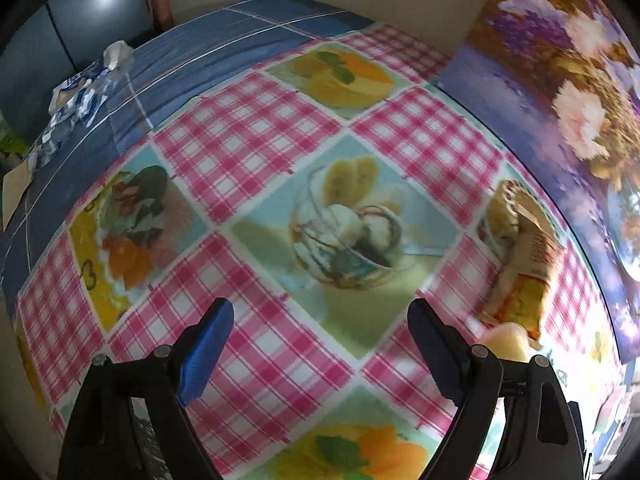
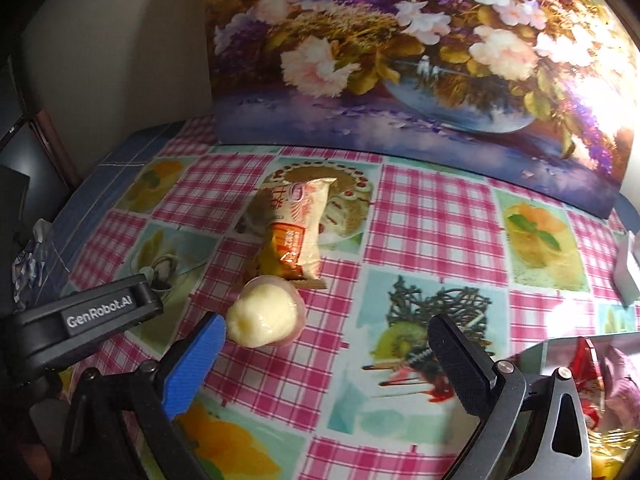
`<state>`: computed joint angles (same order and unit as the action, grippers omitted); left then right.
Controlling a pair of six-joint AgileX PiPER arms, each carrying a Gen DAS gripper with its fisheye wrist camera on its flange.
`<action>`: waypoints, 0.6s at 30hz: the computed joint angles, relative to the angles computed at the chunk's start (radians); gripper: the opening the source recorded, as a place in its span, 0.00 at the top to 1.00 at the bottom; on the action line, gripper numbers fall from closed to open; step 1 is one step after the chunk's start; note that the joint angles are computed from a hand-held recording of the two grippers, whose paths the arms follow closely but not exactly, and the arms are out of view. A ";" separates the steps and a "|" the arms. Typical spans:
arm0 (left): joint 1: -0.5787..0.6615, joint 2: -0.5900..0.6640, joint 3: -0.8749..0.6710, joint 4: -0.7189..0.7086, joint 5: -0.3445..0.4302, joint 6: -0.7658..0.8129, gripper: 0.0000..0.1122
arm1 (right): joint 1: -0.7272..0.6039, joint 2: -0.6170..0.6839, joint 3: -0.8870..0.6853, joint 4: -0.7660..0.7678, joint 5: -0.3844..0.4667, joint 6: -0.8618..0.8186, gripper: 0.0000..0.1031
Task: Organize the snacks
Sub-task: 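Grasp the tan wrapped pack with the left tool while the right tool grasps the cup bun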
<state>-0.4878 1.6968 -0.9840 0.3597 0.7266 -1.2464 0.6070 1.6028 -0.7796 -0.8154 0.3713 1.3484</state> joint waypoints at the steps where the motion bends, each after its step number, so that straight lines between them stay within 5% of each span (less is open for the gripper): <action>1: 0.004 0.002 0.002 0.001 -0.002 -0.002 0.21 | -0.001 0.011 -0.004 -0.002 -0.007 0.003 0.01; 11: 0.012 0.030 0.004 0.005 -0.020 -0.003 0.21 | -0.010 0.084 -0.031 -0.035 -0.059 0.029 0.11; 18: 0.038 0.050 0.008 0.008 -0.053 0.005 0.21 | -0.009 0.104 -0.035 -0.042 -0.087 0.027 0.30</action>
